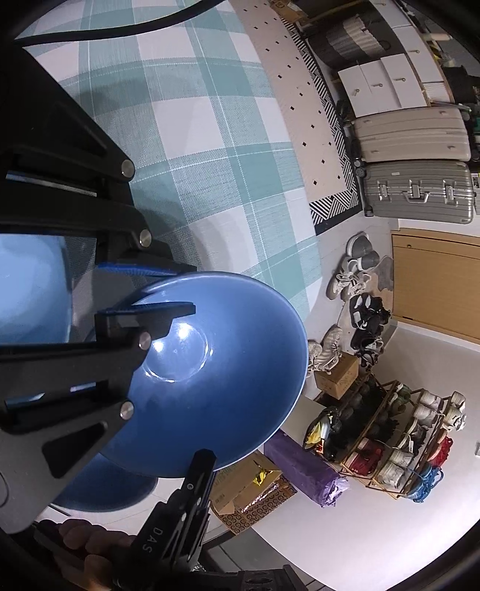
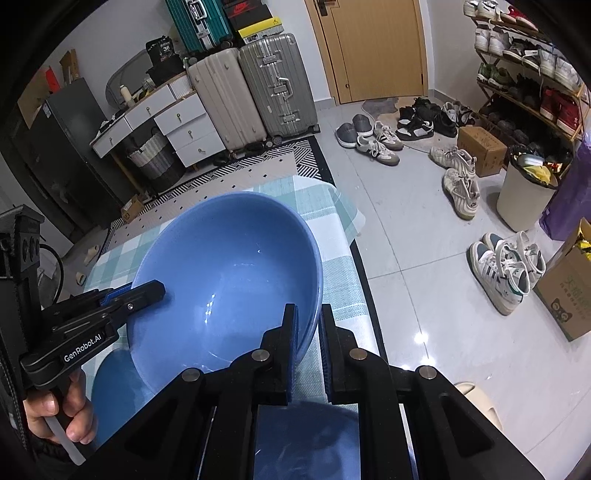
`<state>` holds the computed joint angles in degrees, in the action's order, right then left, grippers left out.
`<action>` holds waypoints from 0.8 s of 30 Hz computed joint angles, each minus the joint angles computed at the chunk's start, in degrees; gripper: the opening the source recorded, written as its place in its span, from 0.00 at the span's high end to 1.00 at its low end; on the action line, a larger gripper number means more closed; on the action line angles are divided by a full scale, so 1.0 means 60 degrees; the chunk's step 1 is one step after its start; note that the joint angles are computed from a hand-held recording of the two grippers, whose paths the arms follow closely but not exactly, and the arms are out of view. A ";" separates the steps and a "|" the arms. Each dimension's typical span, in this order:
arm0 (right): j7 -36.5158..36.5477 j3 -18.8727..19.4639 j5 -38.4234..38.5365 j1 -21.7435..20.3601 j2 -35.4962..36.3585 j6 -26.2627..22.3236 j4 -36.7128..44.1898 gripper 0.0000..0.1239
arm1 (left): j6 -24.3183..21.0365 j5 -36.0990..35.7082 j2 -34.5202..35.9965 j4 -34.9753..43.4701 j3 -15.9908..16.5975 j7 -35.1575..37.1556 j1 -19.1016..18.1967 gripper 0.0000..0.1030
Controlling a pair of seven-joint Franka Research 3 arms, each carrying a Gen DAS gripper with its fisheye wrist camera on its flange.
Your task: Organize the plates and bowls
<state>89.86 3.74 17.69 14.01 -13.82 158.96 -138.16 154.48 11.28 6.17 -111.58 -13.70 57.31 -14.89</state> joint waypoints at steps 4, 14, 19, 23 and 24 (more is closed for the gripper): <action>0.0144 0.0096 -0.0139 -0.0021 -0.0482 -0.0031 -0.0194 0.91 | -0.0056 0.0095 -0.0484 -0.0266 -0.0021 -0.0170 -0.0056 0.90; 0.0453 0.0287 -0.0389 -0.0023 -0.1806 -0.0314 -0.0649 0.91 | -0.0250 0.0268 -0.1891 -0.1042 -0.0123 -0.0586 -0.0222 0.90; 0.0680 0.0463 -0.0563 -0.0075 -0.2479 -0.0476 -0.0916 0.91 | -0.0418 0.0315 -0.2597 -0.1401 -0.0201 -0.0769 -0.0324 0.90; 0.0823 0.0544 -0.0620 -0.0036 -0.2906 -0.0558 -0.1105 0.91 | -0.0708 0.0430 -0.3064 -0.1562 -0.0277 -0.0955 -0.0395 0.90; 0.0853 0.0560 -0.0633 -0.0024 -0.3000 -0.0598 -0.1134 0.91 | -0.0773 0.0449 -0.3169 -0.1592 -0.0304 -0.1013 -0.0417 0.90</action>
